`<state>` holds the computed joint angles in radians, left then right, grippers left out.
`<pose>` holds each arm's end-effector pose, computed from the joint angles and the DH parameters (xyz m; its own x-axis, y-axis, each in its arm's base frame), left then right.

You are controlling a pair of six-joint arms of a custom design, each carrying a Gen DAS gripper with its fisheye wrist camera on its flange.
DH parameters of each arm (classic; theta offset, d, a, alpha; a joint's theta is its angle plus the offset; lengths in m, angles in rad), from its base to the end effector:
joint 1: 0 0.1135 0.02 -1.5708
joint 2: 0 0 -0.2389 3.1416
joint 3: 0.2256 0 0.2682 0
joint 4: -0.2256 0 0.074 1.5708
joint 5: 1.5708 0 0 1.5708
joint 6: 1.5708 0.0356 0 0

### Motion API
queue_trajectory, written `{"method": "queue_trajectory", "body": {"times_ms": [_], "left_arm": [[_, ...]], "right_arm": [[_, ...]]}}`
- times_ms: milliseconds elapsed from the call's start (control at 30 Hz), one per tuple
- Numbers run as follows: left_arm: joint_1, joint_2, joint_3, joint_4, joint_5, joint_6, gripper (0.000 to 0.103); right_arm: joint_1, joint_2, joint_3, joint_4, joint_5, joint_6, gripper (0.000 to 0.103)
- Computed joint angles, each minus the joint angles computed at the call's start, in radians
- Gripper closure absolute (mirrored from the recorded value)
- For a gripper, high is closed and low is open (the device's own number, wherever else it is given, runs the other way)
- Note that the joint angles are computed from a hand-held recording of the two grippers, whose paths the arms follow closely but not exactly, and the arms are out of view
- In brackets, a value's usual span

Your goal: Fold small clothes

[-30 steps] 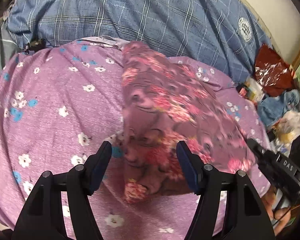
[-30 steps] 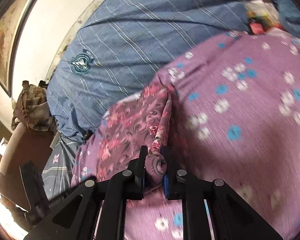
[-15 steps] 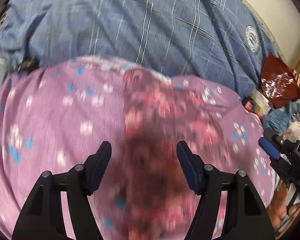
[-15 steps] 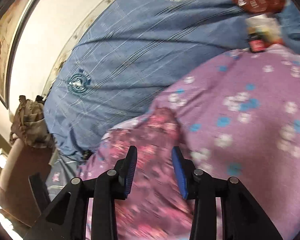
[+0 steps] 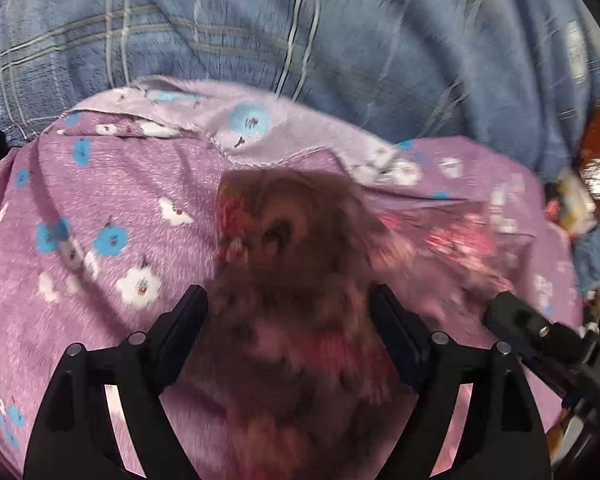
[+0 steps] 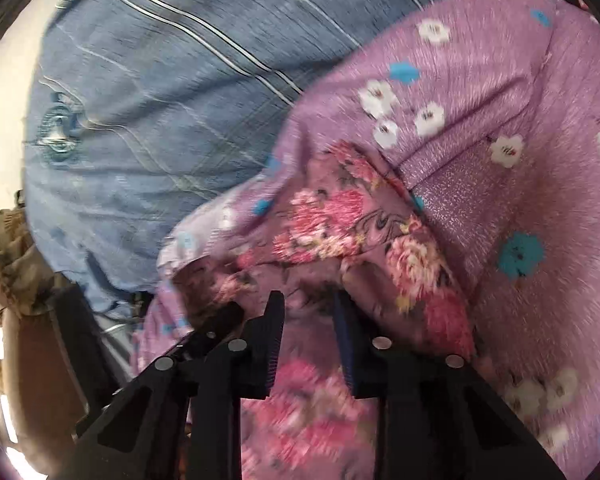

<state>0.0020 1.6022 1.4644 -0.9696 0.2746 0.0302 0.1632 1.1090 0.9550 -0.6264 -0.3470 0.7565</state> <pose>0.3431 -0.0090 0.2790 -0.8905 0.0273 -0.4541 0.1463 0.9624 -0.2290 0.2521 0.0538 0.2709 -0.7734 0.5268 -0.3526 0.1920 0.7247 0.6618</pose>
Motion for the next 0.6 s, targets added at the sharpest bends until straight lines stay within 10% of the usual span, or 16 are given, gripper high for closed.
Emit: {"method": "queue_trajectory", "body": {"times_ms": [267, 433, 600], "left_arm": [[0.203, -0.593, -0.394, -0.102, 0.122, 0.171, 0.018], [0.095, -0.745, -0.619, -0.017, -0.006, 0.171, 0.006], [0.195, -0.894, -0.586, -0.016, 0.039, 0.193, 0.007]], "right_arm": [[0.239, -0.466, -0.089, -0.313, 0.29, 0.038, 0.062], [0.386, -0.531, -0.208, -0.395, 0.415, 0.131, 0.07], [0.738, -0.579, -0.114, -0.512, 0.748, 0.276, 0.05]]}}
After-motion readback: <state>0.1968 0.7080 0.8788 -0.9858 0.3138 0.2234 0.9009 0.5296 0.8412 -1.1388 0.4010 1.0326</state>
